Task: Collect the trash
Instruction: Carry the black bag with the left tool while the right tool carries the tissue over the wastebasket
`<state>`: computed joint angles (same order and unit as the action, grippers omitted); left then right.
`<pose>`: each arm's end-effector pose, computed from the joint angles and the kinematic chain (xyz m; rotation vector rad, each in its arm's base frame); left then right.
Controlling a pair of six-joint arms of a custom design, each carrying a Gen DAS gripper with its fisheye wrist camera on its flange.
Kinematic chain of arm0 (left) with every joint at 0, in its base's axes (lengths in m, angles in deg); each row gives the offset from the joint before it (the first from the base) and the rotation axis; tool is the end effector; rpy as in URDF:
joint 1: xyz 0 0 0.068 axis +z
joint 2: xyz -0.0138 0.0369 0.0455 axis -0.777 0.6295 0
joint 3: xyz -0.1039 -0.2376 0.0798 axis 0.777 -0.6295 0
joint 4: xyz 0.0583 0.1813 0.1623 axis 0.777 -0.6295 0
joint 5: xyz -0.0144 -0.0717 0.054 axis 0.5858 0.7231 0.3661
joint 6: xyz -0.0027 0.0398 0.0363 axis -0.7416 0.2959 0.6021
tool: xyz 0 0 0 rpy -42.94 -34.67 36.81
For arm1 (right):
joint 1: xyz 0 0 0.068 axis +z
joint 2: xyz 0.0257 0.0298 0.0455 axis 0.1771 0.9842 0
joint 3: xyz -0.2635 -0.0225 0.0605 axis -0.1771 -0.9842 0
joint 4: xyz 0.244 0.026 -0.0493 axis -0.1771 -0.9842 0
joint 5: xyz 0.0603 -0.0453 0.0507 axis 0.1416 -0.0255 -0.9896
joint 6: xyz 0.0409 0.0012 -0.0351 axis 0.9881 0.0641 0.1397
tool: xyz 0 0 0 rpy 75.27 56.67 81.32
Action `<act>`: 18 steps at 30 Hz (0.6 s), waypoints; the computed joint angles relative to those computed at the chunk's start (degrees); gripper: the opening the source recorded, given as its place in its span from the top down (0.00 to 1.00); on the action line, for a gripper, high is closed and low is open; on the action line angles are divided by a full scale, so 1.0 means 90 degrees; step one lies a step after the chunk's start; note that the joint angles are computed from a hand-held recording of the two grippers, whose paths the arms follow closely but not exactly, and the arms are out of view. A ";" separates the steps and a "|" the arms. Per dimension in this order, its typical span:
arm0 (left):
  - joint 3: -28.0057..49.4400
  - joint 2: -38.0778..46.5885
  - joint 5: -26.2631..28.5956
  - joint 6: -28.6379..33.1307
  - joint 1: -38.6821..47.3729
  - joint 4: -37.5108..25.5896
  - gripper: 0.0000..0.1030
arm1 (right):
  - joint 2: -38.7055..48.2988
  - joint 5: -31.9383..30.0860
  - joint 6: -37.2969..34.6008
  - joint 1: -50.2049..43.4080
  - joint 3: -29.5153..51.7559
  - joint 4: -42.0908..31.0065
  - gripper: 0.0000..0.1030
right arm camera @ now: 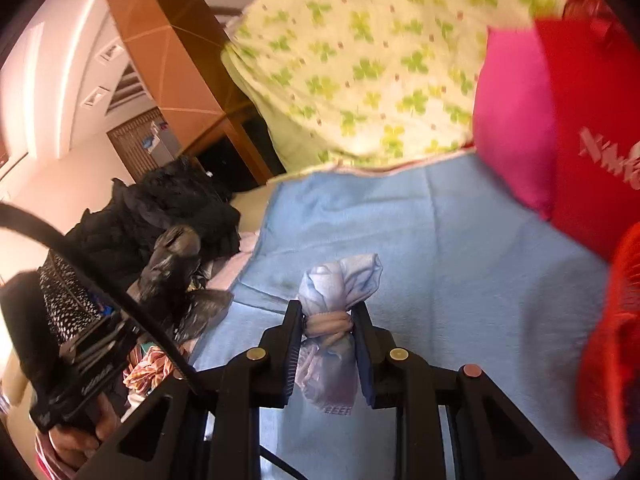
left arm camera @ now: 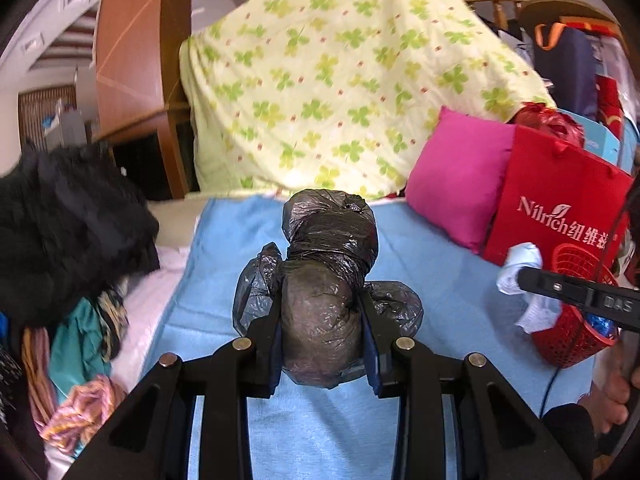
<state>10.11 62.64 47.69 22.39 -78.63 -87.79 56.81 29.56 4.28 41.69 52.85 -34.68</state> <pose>0.2741 -0.1422 0.2772 0.5511 2.0066 -0.2138 0.2232 0.1253 0.2402 0.2996 2.0899 0.4548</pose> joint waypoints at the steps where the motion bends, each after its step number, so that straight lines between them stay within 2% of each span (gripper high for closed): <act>1: -0.0034 -0.0152 -0.0130 0.0040 -0.0154 -0.0033 0.66 | -0.0402 0.0265 0.0025 0.0207 -0.0106 -0.0244 0.74; 3: -0.0050 -0.0358 -0.0352 0.0079 -0.0423 -0.0117 0.66 | -0.0933 0.0665 0.0091 0.0534 -0.0220 -0.0586 0.74; 6: -0.0091 -0.0648 -0.0717 0.0164 -0.0878 -0.0167 0.66 | -0.1672 0.1650 0.0194 0.1324 -0.0234 -0.1270 0.74; 12: -0.0113 -0.1016 -0.1392 0.0346 -0.1743 -0.0292 0.66 | -0.2325 0.3336 0.0663 0.2799 0.0032 -0.2447 0.74; 15: -0.0059 -0.1109 -0.1709 0.0429 -0.2121 -0.0373 0.66 | -0.2435 0.4268 0.1224 0.3667 0.0273 -0.3264 0.74; 18: 0.0030 -0.1173 -0.1990 0.0492 -0.2462 -0.0479 0.65 | -0.2359 0.5158 0.2139 0.4542 0.0606 -0.4348 0.74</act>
